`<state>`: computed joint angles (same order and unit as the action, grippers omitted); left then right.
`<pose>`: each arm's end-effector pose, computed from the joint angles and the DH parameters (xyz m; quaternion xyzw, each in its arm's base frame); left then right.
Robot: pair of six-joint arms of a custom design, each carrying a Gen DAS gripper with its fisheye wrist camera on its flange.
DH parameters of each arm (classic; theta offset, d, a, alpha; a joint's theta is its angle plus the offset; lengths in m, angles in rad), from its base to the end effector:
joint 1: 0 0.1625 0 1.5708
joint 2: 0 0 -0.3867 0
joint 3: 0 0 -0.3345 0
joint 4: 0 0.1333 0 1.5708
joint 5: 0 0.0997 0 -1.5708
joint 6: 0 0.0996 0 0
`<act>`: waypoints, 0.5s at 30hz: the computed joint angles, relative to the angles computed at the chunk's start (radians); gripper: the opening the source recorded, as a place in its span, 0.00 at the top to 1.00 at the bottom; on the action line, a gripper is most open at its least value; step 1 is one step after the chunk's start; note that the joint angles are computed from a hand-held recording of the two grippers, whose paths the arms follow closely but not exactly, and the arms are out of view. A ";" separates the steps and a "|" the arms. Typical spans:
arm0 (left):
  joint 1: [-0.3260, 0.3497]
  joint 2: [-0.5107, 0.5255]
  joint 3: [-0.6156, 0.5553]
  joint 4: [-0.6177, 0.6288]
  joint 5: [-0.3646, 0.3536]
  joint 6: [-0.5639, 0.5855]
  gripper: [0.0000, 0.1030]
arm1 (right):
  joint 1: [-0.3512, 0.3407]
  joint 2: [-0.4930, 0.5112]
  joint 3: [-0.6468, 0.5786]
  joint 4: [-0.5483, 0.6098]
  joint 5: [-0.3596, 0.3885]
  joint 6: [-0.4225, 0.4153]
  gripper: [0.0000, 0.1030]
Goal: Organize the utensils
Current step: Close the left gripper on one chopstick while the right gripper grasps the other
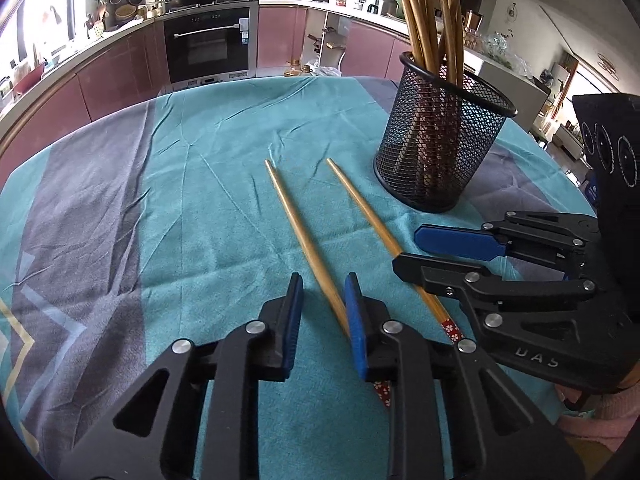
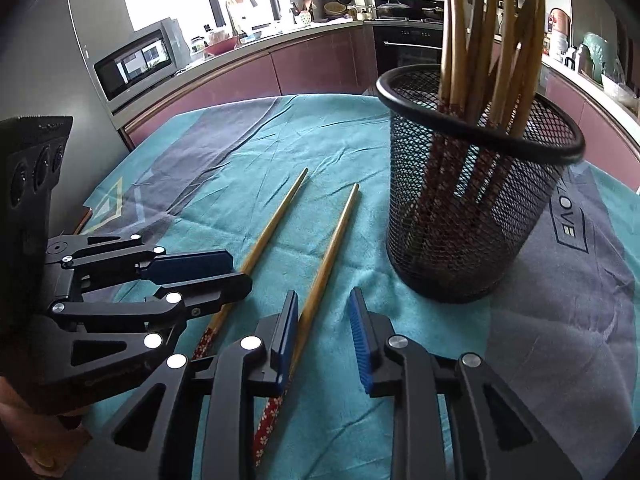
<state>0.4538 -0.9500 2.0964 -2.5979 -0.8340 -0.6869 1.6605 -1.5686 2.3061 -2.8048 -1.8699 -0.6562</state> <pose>-0.3193 -0.3785 0.0871 0.2197 0.9052 -0.2475 0.2665 0.1377 -0.3706 0.2881 0.3152 -0.9060 0.1929 0.2066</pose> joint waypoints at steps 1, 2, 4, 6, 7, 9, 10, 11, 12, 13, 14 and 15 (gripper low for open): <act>0.005 0.001 -0.005 -0.002 -0.003 0.004 0.75 | 0.001 0.006 -0.002 -0.005 -0.003 0.000 0.79; 0.008 0.002 -0.009 -0.001 -0.005 0.007 0.75 | 0.005 0.015 -0.005 -0.011 -0.007 0.001 0.79; 0.015 0.004 -0.017 0.004 -0.003 0.012 0.75 | 0.006 0.025 -0.009 -0.019 -0.009 0.001 0.81; 0.026 0.013 -0.031 0.001 -0.006 0.026 0.75 | 0.005 0.031 -0.013 -0.021 -0.008 0.003 0.84; 0.031 0.017 -0.038 -0.001 -0.006 0.032 0.77 | 0.005 0.034 -0.016 -0.022 -0.007 0.006 0.86; 0.038 0.020 -0.047 0.004 -0.004 0.030 0.82 | -0.002 0.035 -0.020 -0.016 0.003 0.017 0.88; 0.042 0.022 -0.052 0.002 -0.009 0.032 0.83 | -0.004 0.034 -0.022 -0.012 0.007 0.020 0.89; 0.044 0.023 -0.053 -0.002 -0.011 0.031 0.83 | -0.008 0.030 -0.023 -0.005 0.013 0.022 0.89; 0.044 0.023 -0.052 -0.004 -0.010 0.030 0.86 | -0.016 0.024 -0.025 0.006 0.027 0.030 0.90; 0.042 0.024 -0.050 -0.010 -0.013 0.030 0.87 | -0.023 0.020 -0.027 0.014 0.037 0.035 0.91; 0.041 0.025 -0.048 -0.017 -0.013 0.028 0.88 | -0.030 0.014 -0.029 0.024 0.050 0.043 0.91; 0.040 0.025 -0.045 -0.021 -0.012 0.023 0.88 | -0.039 0.008 -0.031 0.036 0.063 0.053 0.93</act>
<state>0.4935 -0.9245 2.0514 -2.6186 -0.8464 -0.6637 1.6216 -1.5603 2.2751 -2.7692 -1.8065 -0.6029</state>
